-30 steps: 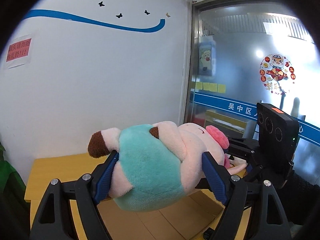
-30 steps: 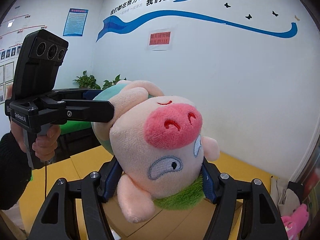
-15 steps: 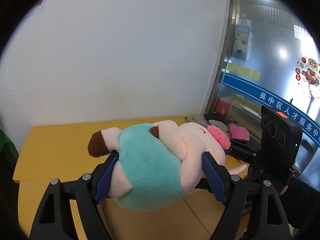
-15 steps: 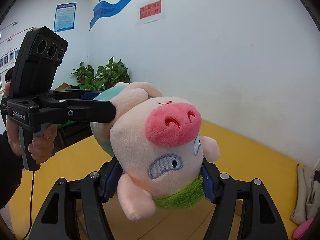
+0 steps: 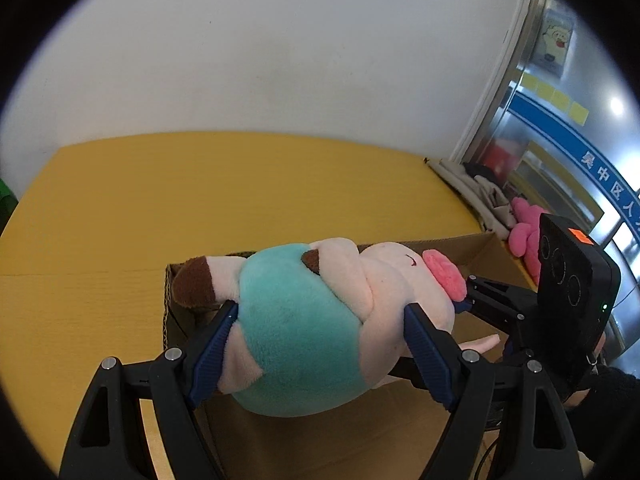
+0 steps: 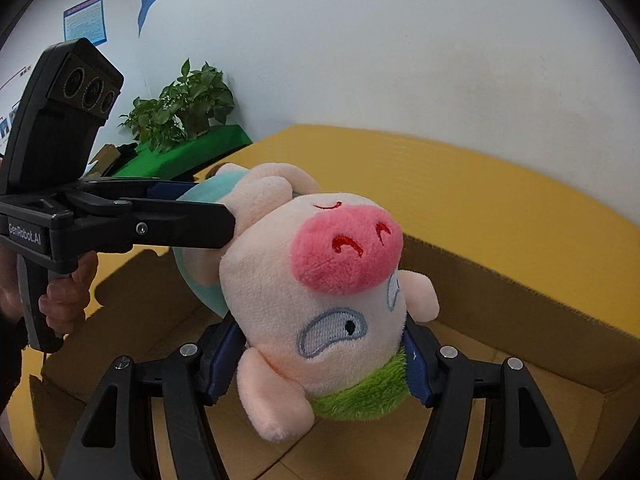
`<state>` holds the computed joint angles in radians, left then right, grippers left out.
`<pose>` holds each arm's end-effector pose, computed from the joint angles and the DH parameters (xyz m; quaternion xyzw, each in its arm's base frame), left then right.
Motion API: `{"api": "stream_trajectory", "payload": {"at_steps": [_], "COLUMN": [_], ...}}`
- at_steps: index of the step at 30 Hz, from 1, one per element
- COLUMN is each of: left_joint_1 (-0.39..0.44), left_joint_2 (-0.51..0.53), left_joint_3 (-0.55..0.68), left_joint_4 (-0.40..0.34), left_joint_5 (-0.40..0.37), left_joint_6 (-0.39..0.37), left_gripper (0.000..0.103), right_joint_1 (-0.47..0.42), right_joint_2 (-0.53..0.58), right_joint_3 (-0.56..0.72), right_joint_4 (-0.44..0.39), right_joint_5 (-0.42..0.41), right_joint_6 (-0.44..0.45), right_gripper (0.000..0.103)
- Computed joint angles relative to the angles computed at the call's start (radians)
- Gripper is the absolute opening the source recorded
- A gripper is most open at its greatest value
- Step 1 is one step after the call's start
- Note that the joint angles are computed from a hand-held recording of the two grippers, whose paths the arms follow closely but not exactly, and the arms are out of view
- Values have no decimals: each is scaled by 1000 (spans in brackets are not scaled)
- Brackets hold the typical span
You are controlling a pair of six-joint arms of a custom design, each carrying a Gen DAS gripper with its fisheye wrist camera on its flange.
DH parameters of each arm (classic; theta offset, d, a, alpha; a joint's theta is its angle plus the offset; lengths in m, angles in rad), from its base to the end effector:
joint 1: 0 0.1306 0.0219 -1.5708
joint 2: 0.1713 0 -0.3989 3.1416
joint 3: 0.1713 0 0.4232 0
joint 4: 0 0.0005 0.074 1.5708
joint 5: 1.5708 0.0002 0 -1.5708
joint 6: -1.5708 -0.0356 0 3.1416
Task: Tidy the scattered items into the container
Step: 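Lift the pig plush with both grippers and carry it over the box, then lower the pig plush into the box and open both grippers, then close both grippers together on the black sunglasses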
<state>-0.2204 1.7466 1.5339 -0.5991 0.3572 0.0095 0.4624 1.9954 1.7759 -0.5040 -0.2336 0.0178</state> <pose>0.6266 -0.1536 0.3383 0.1617 0.9021 -0.2057 0.3432 0.6589 0.3371 0.2965 -0.2618 0.8680 0.1936 0.3748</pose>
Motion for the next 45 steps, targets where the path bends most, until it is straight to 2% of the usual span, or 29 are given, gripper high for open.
{"api": "stream_trajectory", "payload": {"at_steps": [3, 8, 11, 13, 16, 18, 21, 25, 27, 30, 35, 39, 45], "left_joint_1": [-6, -3, -4, 5, 16, 16, -6, -63, -95, -131, -211, -281, -383], "left_joint_2": [25, 11, 6, -21, -100, -165, -288, -457, -543, -640, -756, -825, -851], "left_joint_3": [11, -16, -21, -45, -104, -141, -209, -331, -399, -485, -605, -674, -702], "left_joint_4": [-37, -3, 14, 57, 159, 192, 199, 220, 226, 235, 236, 235, 200], "left_joint_5": [-43, -52, -69, -74, -95, -89, -116, -187, -234, -271, -320, -390, -460], "left_joint_6": [-2, 33, 37, 85, 176, 165, 83, 20, 5, 28, 132, 189, 227], "left_gripper": [81, 82, 85, 85, 84, 85, 86, 86, 87, 90, 90, 90, 90], "right_joint_1": [3, 0, -12, -13, -8, 1, 11, 37, 40, 82, 147, 181, 202], "right_joint_2": [46, 77, 41, 25, -22, -41, -135, -329, -465, -565, -727, -812, -885], "right_joint_3": [40, 95, 26, 5, -39, -33, -106, -281, -412, -486, -635, -713, -782], "right_joint_4": [-36, -75, -53, -48, -32, -48, -32, 41, 76, 66, 10, -17, -43], "right_joint_5": [19, 7, -5, 5, 40, 67, 90, 169, 195, 261, 417, 468, 474], "right_joint_6": [4, -7, -15, -29, -33, -42, -26, -34, -54, -107, -151, -202, -243], "right_gripper": [73, 75, 82, 89, 94, 95, 95, 101, 103, 103, 103, 103, 103]}}
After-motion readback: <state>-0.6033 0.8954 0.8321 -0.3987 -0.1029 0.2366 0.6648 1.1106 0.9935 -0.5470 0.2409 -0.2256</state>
